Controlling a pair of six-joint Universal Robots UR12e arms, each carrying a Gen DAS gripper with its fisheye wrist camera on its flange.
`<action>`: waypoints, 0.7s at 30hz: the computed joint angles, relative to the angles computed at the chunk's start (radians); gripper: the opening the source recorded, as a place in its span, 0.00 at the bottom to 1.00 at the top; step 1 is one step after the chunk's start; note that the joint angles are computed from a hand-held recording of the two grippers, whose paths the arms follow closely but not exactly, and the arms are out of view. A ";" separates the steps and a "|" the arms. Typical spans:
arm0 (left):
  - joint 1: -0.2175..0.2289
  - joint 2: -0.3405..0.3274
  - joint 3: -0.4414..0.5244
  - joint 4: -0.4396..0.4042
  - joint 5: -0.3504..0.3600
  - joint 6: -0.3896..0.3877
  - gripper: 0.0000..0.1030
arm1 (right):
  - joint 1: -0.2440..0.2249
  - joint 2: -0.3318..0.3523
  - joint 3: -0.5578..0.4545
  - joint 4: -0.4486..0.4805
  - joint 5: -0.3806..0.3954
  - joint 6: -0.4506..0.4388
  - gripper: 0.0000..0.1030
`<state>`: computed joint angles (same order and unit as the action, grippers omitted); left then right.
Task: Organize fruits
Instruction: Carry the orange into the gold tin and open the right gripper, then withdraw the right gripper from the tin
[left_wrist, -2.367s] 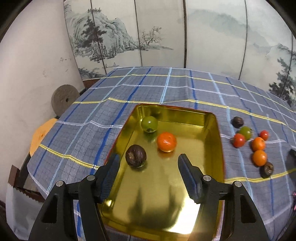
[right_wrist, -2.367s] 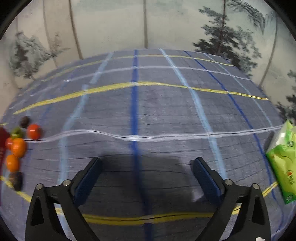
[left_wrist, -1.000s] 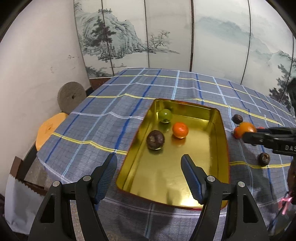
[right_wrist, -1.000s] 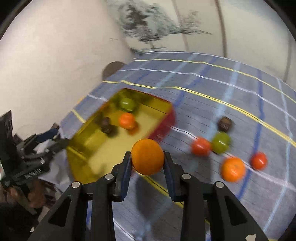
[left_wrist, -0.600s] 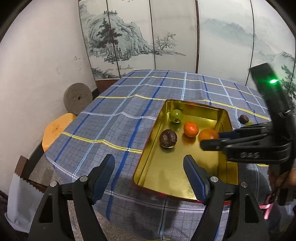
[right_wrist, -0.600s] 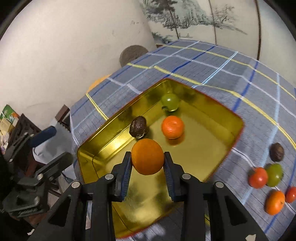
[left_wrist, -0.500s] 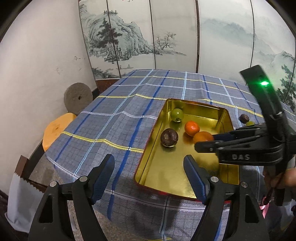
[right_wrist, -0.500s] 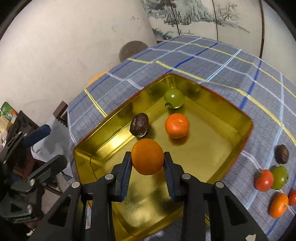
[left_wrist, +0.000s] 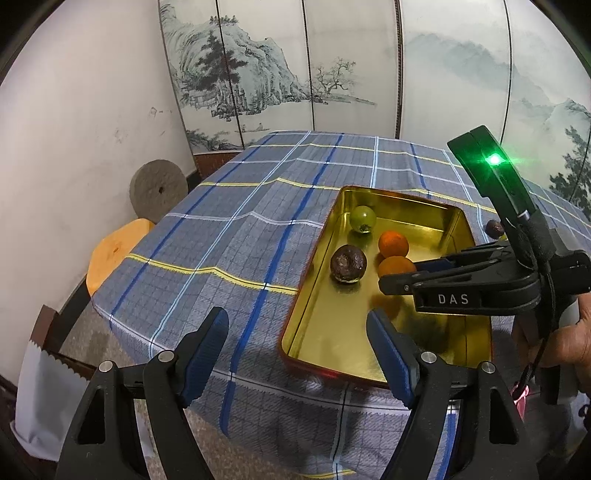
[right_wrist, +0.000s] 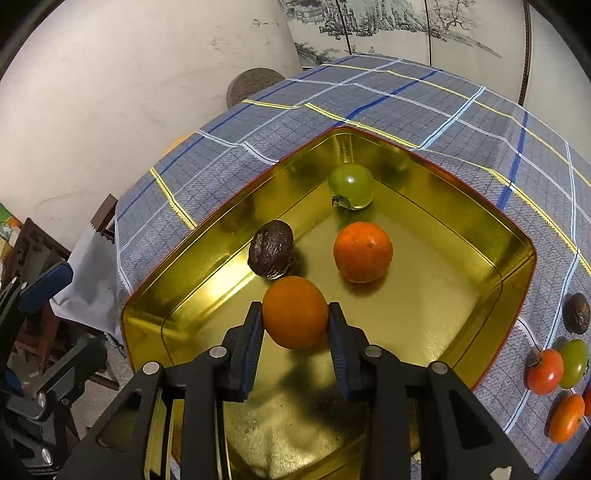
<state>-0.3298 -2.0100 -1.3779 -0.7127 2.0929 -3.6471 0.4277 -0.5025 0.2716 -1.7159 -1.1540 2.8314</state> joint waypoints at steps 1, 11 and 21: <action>0.000 0.000 0.000 -0.001 0.002 -0.001 0.75 | 0.001 0.003 -0.005 0.001 0.000 0.003 0.31; 0.004 0.003 -0.006 -0.016 -0.012 -0.009 0.76 | 0.009 0.002 -0.004 -0.025 -0.008 0.004 0.33; 0.003 0.001 -0.005 -0.024 -0.004 -0.010 0.76 | -0.008 -0.089 0.182 -0.224 0.087 0.040 0.39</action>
